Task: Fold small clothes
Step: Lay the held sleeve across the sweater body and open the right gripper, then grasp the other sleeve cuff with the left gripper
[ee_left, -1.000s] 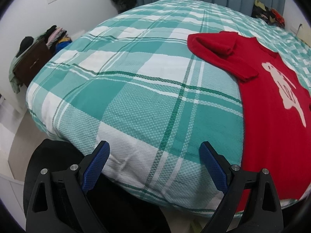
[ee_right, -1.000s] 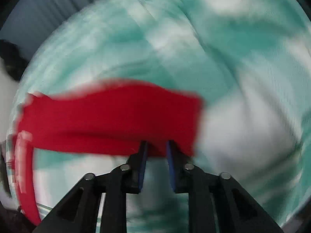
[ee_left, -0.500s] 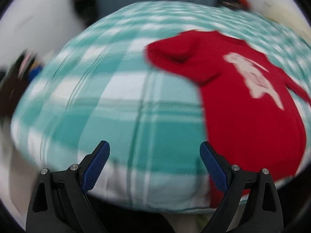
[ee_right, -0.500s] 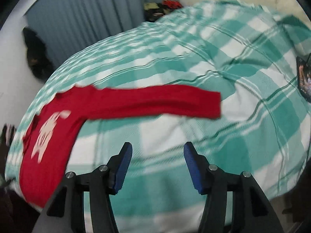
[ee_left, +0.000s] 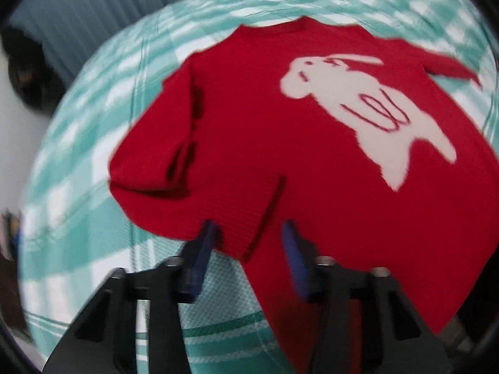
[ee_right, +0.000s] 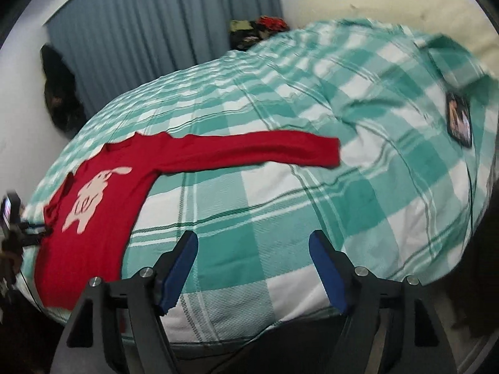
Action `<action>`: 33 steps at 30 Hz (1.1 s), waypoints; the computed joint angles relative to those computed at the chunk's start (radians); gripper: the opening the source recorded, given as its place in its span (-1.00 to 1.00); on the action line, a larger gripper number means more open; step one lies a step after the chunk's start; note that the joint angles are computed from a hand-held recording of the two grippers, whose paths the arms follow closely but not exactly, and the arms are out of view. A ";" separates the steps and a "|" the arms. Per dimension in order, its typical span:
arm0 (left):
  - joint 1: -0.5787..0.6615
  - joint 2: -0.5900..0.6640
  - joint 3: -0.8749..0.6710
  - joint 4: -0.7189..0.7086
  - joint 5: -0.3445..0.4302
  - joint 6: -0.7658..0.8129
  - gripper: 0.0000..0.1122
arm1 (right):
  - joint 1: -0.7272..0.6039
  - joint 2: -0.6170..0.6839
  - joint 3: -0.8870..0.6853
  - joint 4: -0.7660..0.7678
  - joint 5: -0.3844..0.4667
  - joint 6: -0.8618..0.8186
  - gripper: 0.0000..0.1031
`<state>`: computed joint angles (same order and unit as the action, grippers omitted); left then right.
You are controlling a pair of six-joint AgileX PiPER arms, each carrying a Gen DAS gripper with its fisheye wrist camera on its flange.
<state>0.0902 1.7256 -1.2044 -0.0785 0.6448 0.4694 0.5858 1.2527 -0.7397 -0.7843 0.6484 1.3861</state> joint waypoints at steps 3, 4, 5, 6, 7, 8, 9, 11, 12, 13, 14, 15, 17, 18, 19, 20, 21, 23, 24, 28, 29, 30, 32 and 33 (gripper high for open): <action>0.138 -0.024 -0.050 -0.213 0.055 0.058 -0.95 | -0.020 -0.021 0.019 0.004 -0.018 0.017 0.42; 0.188 -0.036 -0.072 -0.283 0.083 0.084 -0.95 | -0.025 -0.023 0.022 0.004 -0.022 0.022 0.42; 0.252 -0.044 -0.105 -0.358 0.123 0.110 -0.95 | -0.030 -0.022 0.023 0.008 -0.026 0.021 0.43; 0.328 -0.046 -0.151 -0.428 0.171 0.126 -0.95 | -0.033 -0.019 0.021 0.012 -0.025 0.018 0.42; 0.414 -0.036 -0.209 -0.489 0.219 0.125 -0.95 | -0.037 -0.015 0.019 0.019 -0.028 0.011 0.42; 0.497 -0.012 -0.279 -0.531 0.261 0.097 -0.95 | -0.043 -0.011 0.016 0.028 -0.033 0.000 0.42; 0.557 0.019 -0.336 -0.554 0.285 0.061 -0.95 | -0.047 -0.007 0.015 0.033 -0.036 -0.005 0.42; 0.676 0.110 -0.479 -0.551 0.318 -0.054 -0.95 | -0.052 0.005 0.006 0.046 -0.034 -0.013 0.42; 0.704 0.157 -0.539 -0.509 0.319 -0.108 -0.95 | -0.053 0.009 0.005 0.047 -0.036 -0.014 0.42; 0.719 0.193 -0.580 -0.478 0.324 -0.146 -0.95 | -0.050 0.016 0.000 0.045 -0.032 -0.010 0.42; 0.729 0.232 -0.621 -0.451 0.338 -0.185 -0.95 | -0.045 0.027 -0.009 0.047 -0.025 -0.015 0.42; 0.742 0.278 -0.654 -0.433 0.358 -0.231 -0.95 | -0.043 0.035 -0.014 0.048 -0.023 -0.020 0.42; 0.760 0.334 -0.682 -0.431 0.387 -0.267 -0.94 | -0.036 0.061 -0.035 0.065 -0.013 -0.046 0.42; 0.761 0.360 -0.683 -0.432 0.387 -0.268 -0.93 | -0.034 0.069 -0.041 0.070 -0.009 -0.053 0.42; 0.761 0.381 -0.690 -0.432 0.393 -0.261 -0.91 | -0.031 0.078 -0.049 0.076 -0.001 -0.060 0.42; 0.766 0.408 -0.699 -0.436 0.408 -0.258 -0.84 | -0.027 0.086 -0.056 0.081 0.008 -0.064 0.42; 0.774 0.427 -0.702 -0.443 0.424 -0.266 -0.59 | -0.024 0.090 -0.060 0.081 0.016 -0.064 0.42; 0.816 0.437 -0.664 -0.482 0.424 -0.301 -0.06 | -0.012 0.101 -0.070 0.077 0.038 -0.061 0.42; 0.833 0.435 -0.645 -0.502 0.402 -0.313 0.19 | -0.010 0.104 -0.072 0.075 0.044 -0.061 0.42; 0.892 0.463 -0.619 -0.621 0.382 -0.277 0.25 | -0.022 0.122 -0.085 0.103 0.056 -0.092 0.42; 0.887 0.476 -0.635 -0.635 0.395 -0.257 0.25 | -0.029 0.126 -0.087 0.115 0.054 -0.103 0.42; 0.878 0.487 -0.652 -0.650 0.410 -0.225 0.23 | -0.036 0.130 -0.089 0.128 0.052 -0.115 0.42; 0.848 0.538 -0.737 -0.663 0.488 -0.192 0.06 | -0.055 0.135 -0.090 0.153 0.043 -0.134 0.42; 0.834 0.562 -0.776 -0.647 0.527 -0.201 -0.06 | -0.059 0.136 -0.090 0.159 0.043 -0.132 0.42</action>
<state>0.9238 2.2875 -1.9807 -0.7255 1.1718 0.2680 0.5267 1.3884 -0.8294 -0.6256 0.6912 1.2538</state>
